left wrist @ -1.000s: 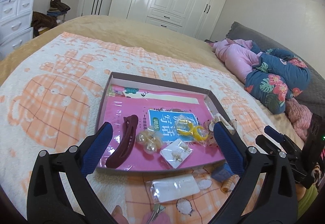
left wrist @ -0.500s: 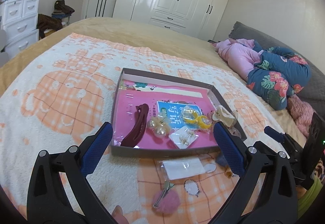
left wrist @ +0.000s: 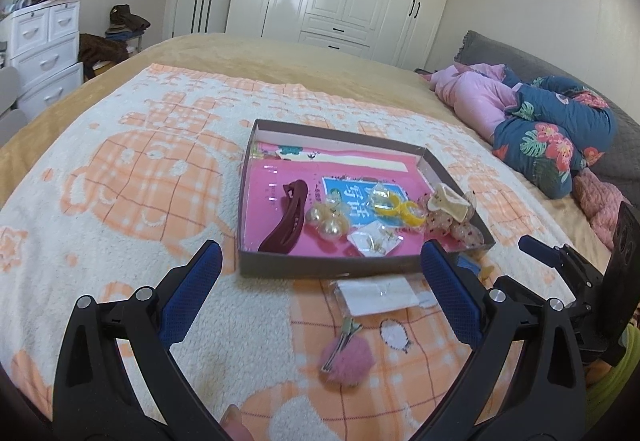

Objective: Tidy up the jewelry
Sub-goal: 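Withdraw both tools from the box toward the remaining items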

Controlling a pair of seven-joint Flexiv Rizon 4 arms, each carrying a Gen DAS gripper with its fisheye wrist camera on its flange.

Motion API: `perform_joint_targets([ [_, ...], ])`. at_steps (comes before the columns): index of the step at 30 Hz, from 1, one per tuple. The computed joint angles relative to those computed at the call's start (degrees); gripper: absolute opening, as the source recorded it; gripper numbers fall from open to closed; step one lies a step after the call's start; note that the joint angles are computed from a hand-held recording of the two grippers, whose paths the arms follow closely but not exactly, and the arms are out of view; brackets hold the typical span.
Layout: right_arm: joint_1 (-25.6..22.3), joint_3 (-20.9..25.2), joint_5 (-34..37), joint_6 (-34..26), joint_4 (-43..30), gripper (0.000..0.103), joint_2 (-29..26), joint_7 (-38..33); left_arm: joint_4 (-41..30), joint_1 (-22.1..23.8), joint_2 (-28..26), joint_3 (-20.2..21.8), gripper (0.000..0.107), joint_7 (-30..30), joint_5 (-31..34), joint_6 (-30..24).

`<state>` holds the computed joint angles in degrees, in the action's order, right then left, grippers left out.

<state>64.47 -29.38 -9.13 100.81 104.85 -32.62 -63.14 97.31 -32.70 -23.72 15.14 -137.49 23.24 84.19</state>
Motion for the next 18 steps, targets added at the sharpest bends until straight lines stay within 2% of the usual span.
perform_joint_targets([
  [10,-0.53,1.95,-1.16,-0.46,0.83,0.086,0.52,-0.4,1.98,0.28,1.25,-0.82,0.091,-0.43,1.19,-1.1],
  [18,-1.71,3.57,-2.51,-1.21,0.93,0.086,0.65,0.09,4.26,1.93,1.94,-3.24,0.091,1.03,0.55,-1.9],
])
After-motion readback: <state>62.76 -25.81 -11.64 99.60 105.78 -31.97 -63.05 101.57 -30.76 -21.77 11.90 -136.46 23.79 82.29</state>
